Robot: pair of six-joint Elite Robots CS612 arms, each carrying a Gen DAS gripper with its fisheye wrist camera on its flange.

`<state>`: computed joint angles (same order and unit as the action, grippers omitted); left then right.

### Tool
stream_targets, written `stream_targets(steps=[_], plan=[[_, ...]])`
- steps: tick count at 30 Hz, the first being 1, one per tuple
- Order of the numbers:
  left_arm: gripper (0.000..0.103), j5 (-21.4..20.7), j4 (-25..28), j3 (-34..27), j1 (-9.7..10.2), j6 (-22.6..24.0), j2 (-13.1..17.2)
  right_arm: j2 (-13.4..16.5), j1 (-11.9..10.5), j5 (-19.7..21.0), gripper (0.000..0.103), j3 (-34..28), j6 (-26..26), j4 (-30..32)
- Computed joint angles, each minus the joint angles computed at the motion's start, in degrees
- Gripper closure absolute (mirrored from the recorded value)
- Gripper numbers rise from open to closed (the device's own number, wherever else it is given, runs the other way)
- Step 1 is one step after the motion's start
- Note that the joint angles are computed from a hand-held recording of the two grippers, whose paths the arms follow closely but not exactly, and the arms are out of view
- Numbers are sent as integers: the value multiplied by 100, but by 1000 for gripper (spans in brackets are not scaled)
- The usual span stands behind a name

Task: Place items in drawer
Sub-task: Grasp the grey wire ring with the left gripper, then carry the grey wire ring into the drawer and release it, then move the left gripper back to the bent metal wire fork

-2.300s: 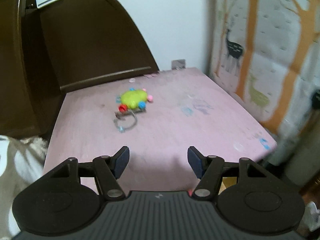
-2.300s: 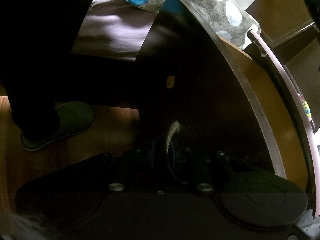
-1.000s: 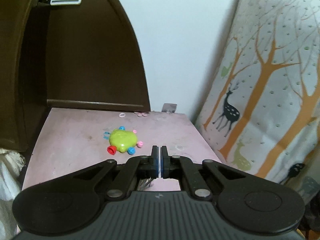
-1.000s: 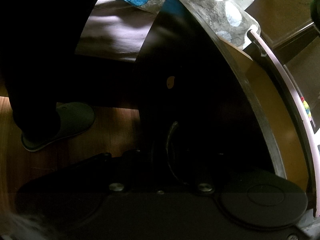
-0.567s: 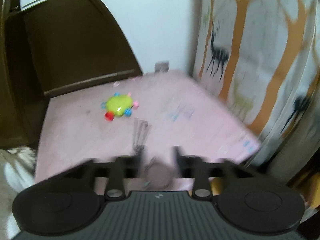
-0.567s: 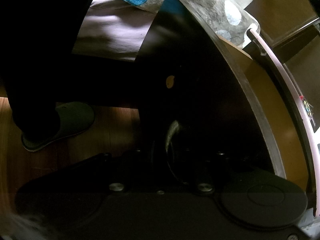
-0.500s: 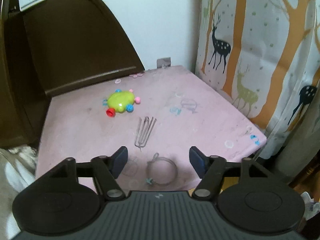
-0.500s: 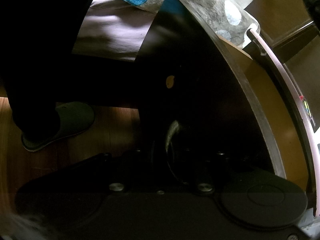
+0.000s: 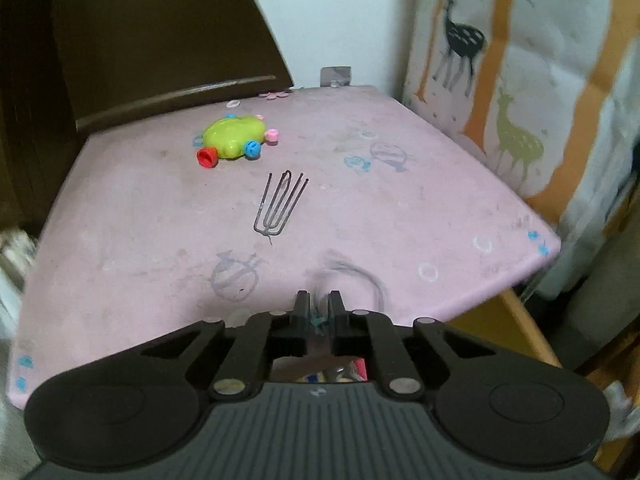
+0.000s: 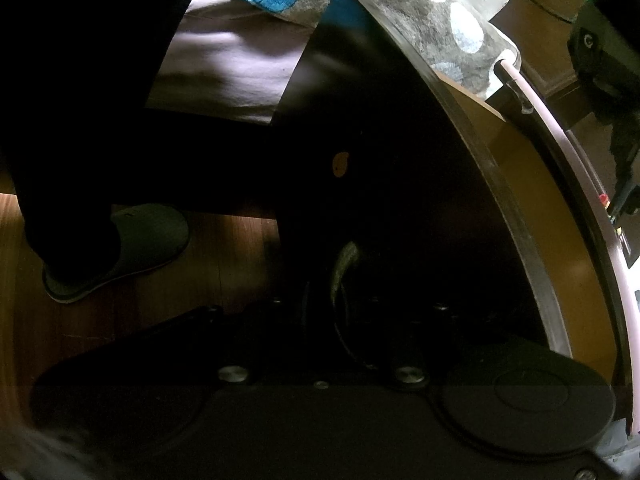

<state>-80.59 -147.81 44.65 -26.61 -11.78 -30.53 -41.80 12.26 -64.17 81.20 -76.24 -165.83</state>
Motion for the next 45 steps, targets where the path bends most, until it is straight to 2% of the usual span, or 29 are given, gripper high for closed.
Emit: stream_targets(steps=[6, 10, 14, 19, 24, 25, 26, 27, 28, 29, 32, 38, 41, 45], plan=[[95, -229, -536, 563, -36, -360, -313, -13, -3, -11, 88, 20, 11, -5], [95, -441, -749, 955, -100, -370, -573, -16, 2, -36, 88, 17, 23, -1], [95, -731, -727, 1250, -178, -274, -740, -16, 5, -48, 87, 14, 29, 3], [95, -1011, -529, 1421, -242, -457, -734, -16, 6, -51, 87, 14, 30, 3], [95, -1593, -315, 1413, -226, -554, -617, -13, 2, -36, 87, 12, 21, 1], [94, -1662, -182, 1362, -221, -553, -579, -11, 1, -34, 87, 11, 19, -1], [85, -1731, -46, 1308, -217, -550, -539, -10, 1, -32, 87, 10, 16, 0], [77, -1720, 23, 1295, -222, -544, -519, -10, 1, -32, 87, 10, 16, 0], [54, -1676, -2, 1319, -223, -578, -520, -8, 1, -30, 87, 9, 12, 0], [39, -1651, -101, 1362, -213, -685, -531, -7, 1, -28, 87, 8, 12, -2], [39, -1590, -301, 1422, -179, -827, -573, -5, 1, -24, 87, 4, 8, -1], [39, -1141, -724, 1282, -102, -691, -619, -8, 4, -28, 87, 14, 25, -16], [39, -848, -814, 996, -57, -509, -528, -9, 2, -20, 86, 19, 27, -23], [39, -379, -606, 379, 0, -244, -264, -10, -2, -4, 86, 24, 18, -31]])
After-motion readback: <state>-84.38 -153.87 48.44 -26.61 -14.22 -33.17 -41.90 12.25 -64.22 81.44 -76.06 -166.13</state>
